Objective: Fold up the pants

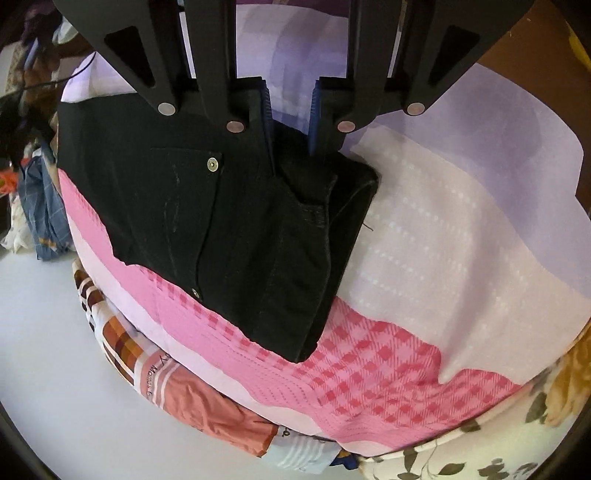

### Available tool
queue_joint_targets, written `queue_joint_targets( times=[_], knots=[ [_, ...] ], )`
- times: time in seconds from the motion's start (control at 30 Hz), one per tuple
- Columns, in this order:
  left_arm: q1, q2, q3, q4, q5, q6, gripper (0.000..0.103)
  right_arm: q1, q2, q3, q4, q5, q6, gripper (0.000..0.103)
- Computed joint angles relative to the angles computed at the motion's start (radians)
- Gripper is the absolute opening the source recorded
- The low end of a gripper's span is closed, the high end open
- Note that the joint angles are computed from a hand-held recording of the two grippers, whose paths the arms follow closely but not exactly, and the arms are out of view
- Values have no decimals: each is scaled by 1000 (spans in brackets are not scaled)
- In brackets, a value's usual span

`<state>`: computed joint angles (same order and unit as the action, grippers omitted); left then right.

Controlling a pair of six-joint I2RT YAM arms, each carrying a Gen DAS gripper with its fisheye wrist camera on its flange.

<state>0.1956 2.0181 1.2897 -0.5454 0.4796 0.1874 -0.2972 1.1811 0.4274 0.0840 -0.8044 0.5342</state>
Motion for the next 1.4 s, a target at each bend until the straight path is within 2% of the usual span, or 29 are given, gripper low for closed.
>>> queue_joint_targets(
  times=[0.03,0.07,0.13,0.23,0.3,0.47,0.53,0.6,0.63,0.67,0.73,0.87,0.97,1.13,1.23,1.3,1.4],
  knots=[
    [6,1,2,-6,10,-2,19,54,69,76,-28,13,-92,65],
    [11,4,8,-13,20,-7,19,88,111,120,-37,43,-134,65],
    [22,7,6,-8,49,-25,19,172,232,260,-106,179,-276,64],
    [16,-7,-13,11,45,-29,19,228,405,434,-163,221,-415,46],
    [10,-19,-29,28,32,-23,19,237,509,548,-227,215,-495,43],
    [11,-30,-53,58,34,-36,19,265,732,805,-392,223,-616,43],
    [8,-35,-61,69,33,-40,19,290,799,894,-473,292,-667,43],
    [6,-37,-65,75,29,-41,20,298,862,966,-541,299,-707,39],
    [6,-39,-67,75,27,-37,20,300,885,995,-574,304,-727,34],
    [6,-38,-67,75,26,-34,20,308,902,1020,-595,327,-740,23],
    [5,-41,-68,77,24,-29,20,320,922,1056,-628,348,-769,18],
    [6,-54,-91,109,22,-36,21,335,908,1053,-603,383,-780,9],
    [2,-78,-119,150,10,-50,23,339,890,1022,-545,409,-751,7],
    [-27,-111,-153,248,-36,-101,27,314,929,1008,-415,402,-617,6],
    [-27,-74,-125,234,-59,-113,29,301,939,974,-328,378,-559,6],
    [-5,-55,-120,233,-25,-122,29,289,943,956,-288,346,-532,6],
    [-12,-63,-132,242,-35,-111,30,298,927,928,-252,362,-542,8]
  ],
)
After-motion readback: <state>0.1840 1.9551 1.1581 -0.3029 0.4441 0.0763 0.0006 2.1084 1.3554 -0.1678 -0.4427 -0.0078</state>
